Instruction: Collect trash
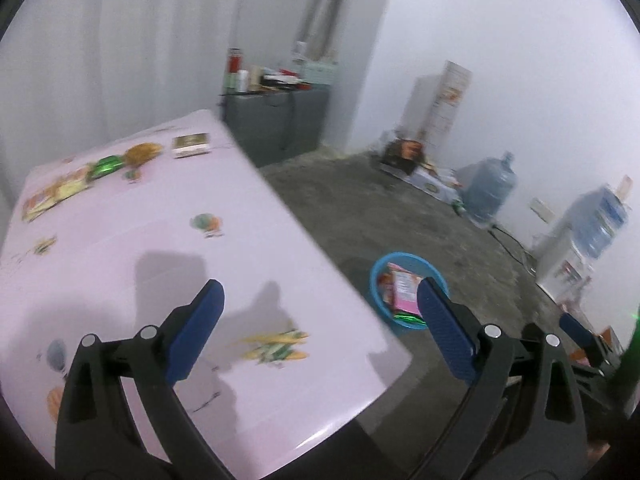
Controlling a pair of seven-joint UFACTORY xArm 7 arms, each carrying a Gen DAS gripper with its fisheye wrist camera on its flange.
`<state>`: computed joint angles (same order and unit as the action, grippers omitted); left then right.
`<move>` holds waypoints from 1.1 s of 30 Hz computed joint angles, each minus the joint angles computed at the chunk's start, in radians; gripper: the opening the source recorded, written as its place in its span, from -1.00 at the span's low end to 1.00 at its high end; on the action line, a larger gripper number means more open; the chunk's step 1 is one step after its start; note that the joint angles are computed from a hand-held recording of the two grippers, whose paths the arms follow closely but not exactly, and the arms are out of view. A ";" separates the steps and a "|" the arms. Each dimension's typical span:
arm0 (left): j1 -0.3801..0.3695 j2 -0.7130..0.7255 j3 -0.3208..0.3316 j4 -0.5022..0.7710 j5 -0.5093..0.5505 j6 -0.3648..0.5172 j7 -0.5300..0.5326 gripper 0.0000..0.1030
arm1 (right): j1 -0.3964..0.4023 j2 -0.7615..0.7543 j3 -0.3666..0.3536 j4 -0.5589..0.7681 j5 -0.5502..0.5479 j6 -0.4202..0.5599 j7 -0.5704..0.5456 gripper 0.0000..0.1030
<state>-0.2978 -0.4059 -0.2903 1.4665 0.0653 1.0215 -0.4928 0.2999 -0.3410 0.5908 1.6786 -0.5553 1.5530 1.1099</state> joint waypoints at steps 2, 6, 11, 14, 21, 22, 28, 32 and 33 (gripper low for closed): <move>0.019 -0.032 -0.007 -0.020 0.022 0.022 -0.037 0.81 | 0.007 0.044 0.037 0.047 -0.019 0.015 -0.013 0.87; 0.037 -0.112 -0.002 -0.086 0.023 0.032 -0.075 0.83 | 0.064 0.123 0.066 0.105 -0.051 0.035 -0.020 0.87; 0.071 -0.168 -0.028 -0.111 0.058 0.100 -0.092 0.83 | 0.146 0.213 0.091 0.177 -0.117 0.085 -0.041 0.87; 0.096 -0.198 -0.039 -0.123 0.074 0.152 -0.106 0.83 | 0.193 0.253 0.085 0.211 -0.144 0.112 -0.061 0.87; 0.151 -0.290 -0.044 -0.165 0.104 0.228 -0.142 0.83 | 0.316 0.338 0.065 0.295 -0.232 0.175 -0.058 0.87; 0.160 -0.302 -0.047 -0.168 0.110 0.242 -0.142 0.83 | 0.336 0.351 0.061 0.311 -0.248 0.185 -0.059 0.87; 0.192 -0.401 -0.042 -0.219 0.083 0.305 -0.184 0.83 | 0.411 0.346 -0.004 0.304 -0.209 0.147 -0.058 0.87; 0.214 -0.447 -0.036 -0.226 0.045 0.376 -0.229 0.83 | 0.475 0.357 -0.036 0.320 -0.212 0.166 -0.052 0.87; 0.217 -0.456 -0.034 -0.230 0.038 0.384 -0.237 0.83 | 0.484 0.348 -0.050 0.311 -0.205 0.160 -0.057 0.87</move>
<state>-0.0809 -0.8616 -0.3247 1.2363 0.1030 1.4051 -0.7298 0.7842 0.0068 0.5409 1.9897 -0.7599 1.7128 1.0530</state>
